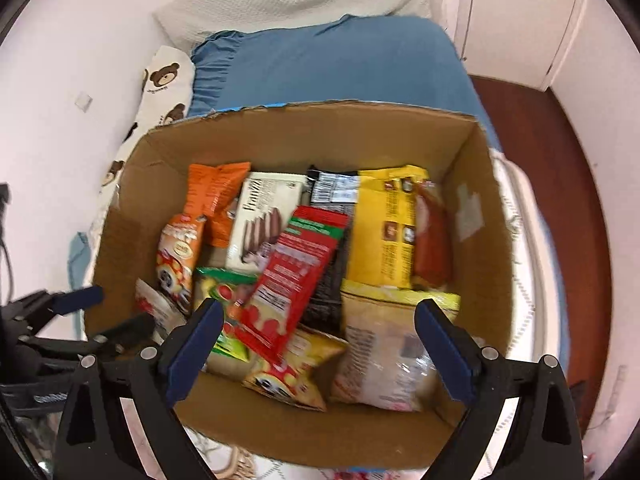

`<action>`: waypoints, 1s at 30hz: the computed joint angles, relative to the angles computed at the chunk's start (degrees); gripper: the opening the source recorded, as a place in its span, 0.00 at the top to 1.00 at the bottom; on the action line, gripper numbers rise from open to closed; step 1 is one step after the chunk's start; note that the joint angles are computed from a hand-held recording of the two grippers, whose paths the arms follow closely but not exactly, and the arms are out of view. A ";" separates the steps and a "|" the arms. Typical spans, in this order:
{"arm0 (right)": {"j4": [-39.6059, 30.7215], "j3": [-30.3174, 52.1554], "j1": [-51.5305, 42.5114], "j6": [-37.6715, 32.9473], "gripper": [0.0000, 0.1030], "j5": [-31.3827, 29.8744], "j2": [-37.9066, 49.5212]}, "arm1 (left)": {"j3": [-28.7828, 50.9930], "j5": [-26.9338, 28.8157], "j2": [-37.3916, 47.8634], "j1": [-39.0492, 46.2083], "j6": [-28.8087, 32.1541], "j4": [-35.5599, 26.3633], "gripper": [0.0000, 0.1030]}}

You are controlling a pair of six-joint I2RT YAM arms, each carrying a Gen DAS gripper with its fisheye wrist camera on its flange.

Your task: Organize snacks

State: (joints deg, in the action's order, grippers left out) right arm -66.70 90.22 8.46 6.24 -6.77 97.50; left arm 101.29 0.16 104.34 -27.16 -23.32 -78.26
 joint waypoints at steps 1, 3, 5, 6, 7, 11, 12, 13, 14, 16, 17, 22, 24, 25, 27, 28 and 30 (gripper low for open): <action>-0.09 -1.13 0.02 -0.27 0.04 0.95 -1.79 | -0.78 -1.00 -1.04 -0.59 -0.52 0.56 0.14; 0.21 -3.06 0.42 -0.45 0.04 3.11 -4.51 | -3.19 -3.30 -3.82 -2.03 -2.12 1.93 0.14; 0.87 -5.25 0.81 -0.75 0.04 4.85 -7.54 | -5.24 -4.47 -6.12 -3.09 -3.32 3.10 0.14; 1.07 -6.27 0.98 -0.76 0.04 5.64 -9.10 | -6.18 -5.41 -7.12 -3.72 -4.06 3.59 0.14; 1.08 -7.33 1.21 -0.59 0.04 6.64 -10.89 | -7.21 -6.72 -8.38 -4.63 -5.03 4.12 0.14; 0.30 -10.52 1.47 -0.24 0.04 7.39 -17.32 | -11.08 -10.85 -14.14 -8.45 -8.85 5.90 0.14; -0.03 -11.03 1.57 -0.03 0.04 7.42 -18.70 | -11.33 -11.31 -14.78 -9.16 -9.52 5.99 0.14; -0.61 -11.59 1.58 0.02 0.04 7.45 -20.67 | -11.86 -12.04 -15.91 -10.08 -10.34 6.17 0.14; -1.12 -11.78 1.73 0.00 0.04 7.64 -21.94 | -12.35 -13.18 -17.21 -11.31 -11.31 6.19 0.14; -1.75 -12.77 2.12 0.24 0.04 8.49 -25.60 | -13.39 -16.09 -19.73 -14.02 -13.38 6.30 0.14; -2.24 -12.95 2.35 0.34 0.04 9.03 -27.08 | -13.60 -17.56 -20.70 -15.13 -14.29 6.09 0.14; -6.76 -11.26 2.51 1.20 0.04 9.82 -34.08 | -13.58 -24.92 -26.17 -22.39 -19.91 3.46 0.14; -8.41 -10.22 2.58 1.37 0.04 9.74 -36.11 | -12.57 -26.62 -26.80 -24.90 -21.71 1.68 0.14; -9.38 -9.53 2.88 1.47 0.04 9.95 -37.09 | -11.87 -27.20 -27.34 -26.63 -22.97 0.48 0.14; -11.82 -7.75 3.47 2.15 0.04 10.04 -39.29 | -10.57 -28.71 -27.86 -29.44 -25.26 -1.62 0.14; -12.78 -7.00 3.92 2.41 0.04 10.29 -40.07 | -10.07 -29.40 -27.84 -30.50 -26.16 -2.34 0.14; -14.71 -5.37 5.07 3.14 0.04 11.01 -41.42 | -8.27 -32.76 -28.01 -34.68 -29.83 -5.49 0.14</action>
